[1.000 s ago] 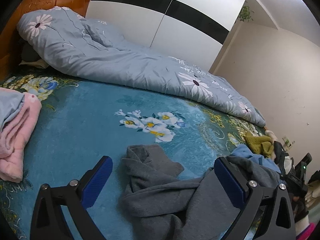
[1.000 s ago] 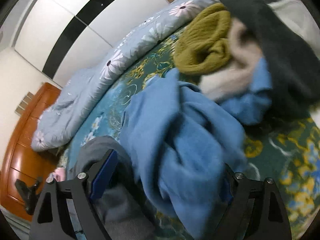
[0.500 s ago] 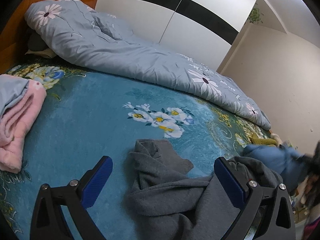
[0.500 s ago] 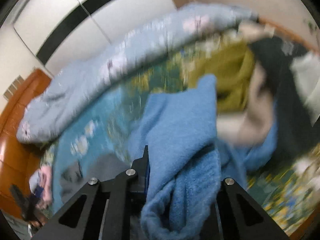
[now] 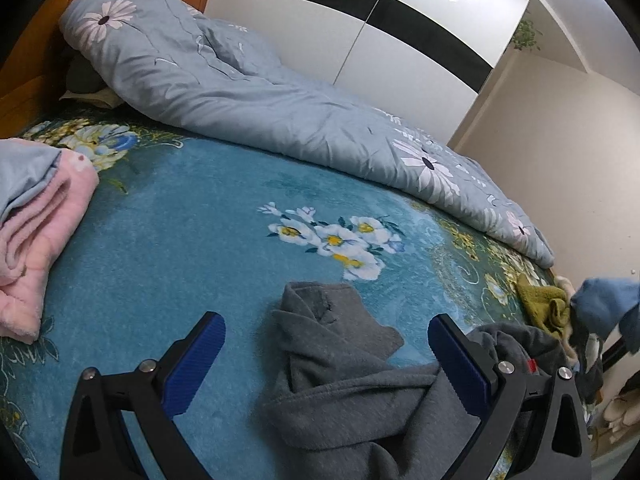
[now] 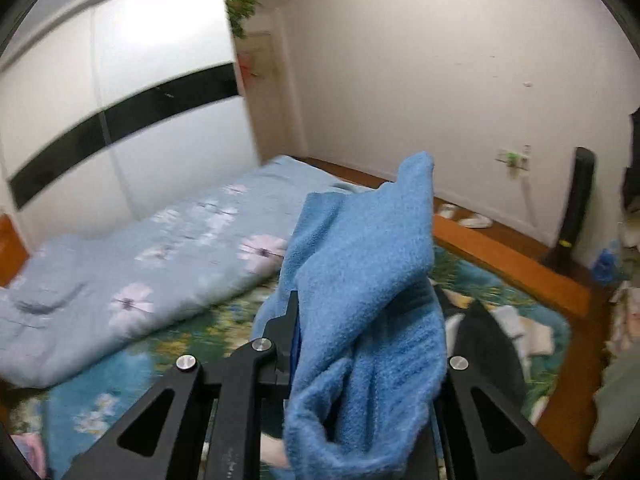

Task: Fold clothes
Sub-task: 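Carry the grey sweatshirt with the right tool and lay it on the open bed, then grasp the sweatshirt hem with the left tool while the right tool grasps another hem point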

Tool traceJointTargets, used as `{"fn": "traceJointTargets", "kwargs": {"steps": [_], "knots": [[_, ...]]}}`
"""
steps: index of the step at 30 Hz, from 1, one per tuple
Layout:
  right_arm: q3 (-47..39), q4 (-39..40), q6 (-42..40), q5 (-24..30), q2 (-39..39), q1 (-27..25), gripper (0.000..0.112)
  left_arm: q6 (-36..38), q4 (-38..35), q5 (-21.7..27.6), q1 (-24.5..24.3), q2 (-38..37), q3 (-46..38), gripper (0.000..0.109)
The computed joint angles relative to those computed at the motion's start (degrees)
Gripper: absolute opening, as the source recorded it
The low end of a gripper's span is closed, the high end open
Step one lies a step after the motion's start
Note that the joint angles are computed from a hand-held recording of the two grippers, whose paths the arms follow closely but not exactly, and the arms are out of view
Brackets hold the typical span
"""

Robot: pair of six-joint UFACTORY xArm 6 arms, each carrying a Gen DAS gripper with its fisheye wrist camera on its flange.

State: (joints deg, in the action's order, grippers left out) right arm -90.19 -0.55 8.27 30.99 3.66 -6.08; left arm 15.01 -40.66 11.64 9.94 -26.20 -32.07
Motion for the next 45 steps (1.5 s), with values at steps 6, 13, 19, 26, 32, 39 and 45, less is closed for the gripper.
{"fn": "traceJointTargets", "kwargs": {"steps": [6, 13, 19, 26, 32, 39, 45], "knots": [[6.57, -0.25, 3.43, -0.89, 5.54, -4.20, 0.019, -3.83, 4.56, 0.83, 0.69, 1.18, -0.16, 0.103], [14.22, -2.99, 5.14, -4.28, 2.18, -4.42, 0.028, -7.66, 9.92, 2.36, 1.95, 1.26, 0.34, 0.103], [15.75, -11.49, 8.82, -2.35, -4.23, -4.70, 0.053, -5.70, 10.00, 4.48, 2.71, -0.34, 1.97, 0.103], [18.77, -10.94, -1.46, -1.36, -13.68, 0.07, 0.056, -1.04, 8.42, 6.29, 2.82, -1.92, 3.65, 0.103], [27.34, 6.45, -22.09, 2.18, -17.22, 16.35, 0.066, 6.78, 5.59, 6.88, 1.51, -1.09, 3.65, 0.103], [25.29, 9.75, -18.09, 3.86, -3.02, 25.25, 0.066, 10.12, 8.86, 8.36, 1.49, 2.86, 2.12, 0.099], [23.62, 8.04, -13.11, 4.54, 1.08, 25.23, 0.066, 17.02, 3.48, 11.44, 0.94, 5.36, 0.73, 0.056]]}}
